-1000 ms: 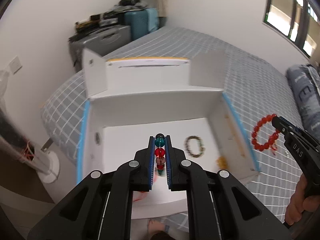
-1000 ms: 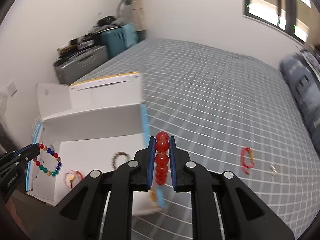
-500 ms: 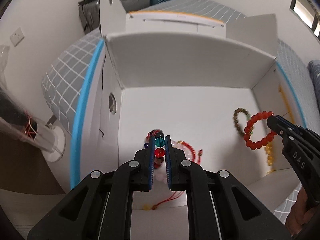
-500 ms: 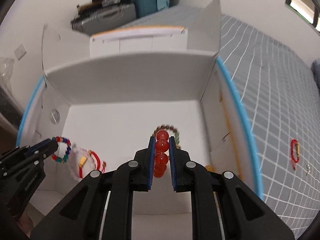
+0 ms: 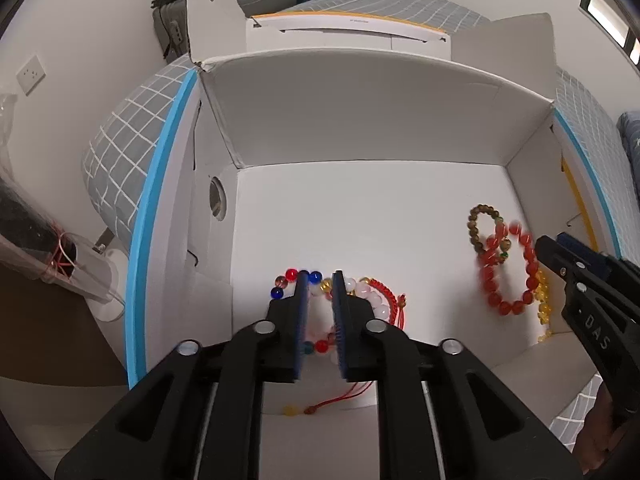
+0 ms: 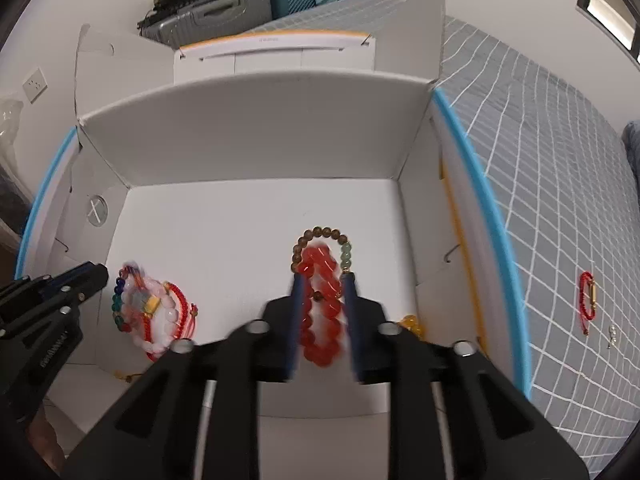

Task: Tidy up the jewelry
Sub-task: 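Carry both bracelets into the white box and open both tools, then withdraw both tools from the box back over the bed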

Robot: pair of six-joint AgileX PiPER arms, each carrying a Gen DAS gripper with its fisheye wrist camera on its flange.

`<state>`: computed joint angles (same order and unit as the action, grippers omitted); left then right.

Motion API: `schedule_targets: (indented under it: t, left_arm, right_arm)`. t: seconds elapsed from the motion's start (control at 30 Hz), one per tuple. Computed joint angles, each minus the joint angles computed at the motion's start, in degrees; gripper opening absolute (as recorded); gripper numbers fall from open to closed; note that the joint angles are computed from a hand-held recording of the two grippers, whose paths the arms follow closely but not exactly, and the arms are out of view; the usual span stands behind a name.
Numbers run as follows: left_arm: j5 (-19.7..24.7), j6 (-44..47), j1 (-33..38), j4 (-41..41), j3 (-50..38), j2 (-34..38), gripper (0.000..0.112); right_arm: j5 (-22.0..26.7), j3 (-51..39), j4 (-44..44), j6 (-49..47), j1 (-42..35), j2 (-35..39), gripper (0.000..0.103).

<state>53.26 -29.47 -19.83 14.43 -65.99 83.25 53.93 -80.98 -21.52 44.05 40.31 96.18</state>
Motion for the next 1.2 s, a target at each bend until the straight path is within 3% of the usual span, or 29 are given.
schedule_targets:
  t: [0.07, 0.17, 0.27, 0.37, 0.57, 0.7, 0.97, 1.2]
  left_arm:
    - [0.43, -1.88, -0.93, 1.63, -0.04, -0.83, 0.047]
    - [1.57, -6.33, -3.62, 5.77, 0.06, -2.88, 0.072]
    - [2.99, -9.19, -6.11, 7.95, -0.62, -4.40, 0.086]
    - [4.22, -12.33, -9.21, 9.87, -1.62, -5.40, 0.094]
    - [6.78, -17.70, -18.58, 13.51, -6.52, -2.85, 0.097]
    - [8.27, -19.81, -25.82, 14.93, -12.66, 2.19, 0.097]
    - [10.46, -19.65, -34.96, 14.36, -28.87, 16.05, 0.097]
    - [13.64, -15.28, -39.36, 12.10, -49.66, 33.18, 0.097]
  right_arm:
    - [0.22, 0.74, -0.64, 0.11, 0.23, -1.62, 0.049]
    - [1.07, 2.24, -3.64, 1.90, 1.33, -4.32, 0.071]
    - [2.11, 4.47, -6.95, 3.90, 2.27, -7.60, 0.086]
    - [2.70, 7.42, -8.64, 4.95, 1.81, -12.11, 0.094]
    - [4.51, 14.35, -9.19, 3.64, -3.75, -22.86, 0.095]
    - [4.19, 19.25, -6.37, -2.66, -12.75, -29.91, 0.095]
    - [-3.26, 26.93, 9.93, -29.30, -43.66, -37.57, 0.095]
    - [-9.79, 31.12, 26.01, -53.46, -65.77, -34.89, 0.095]
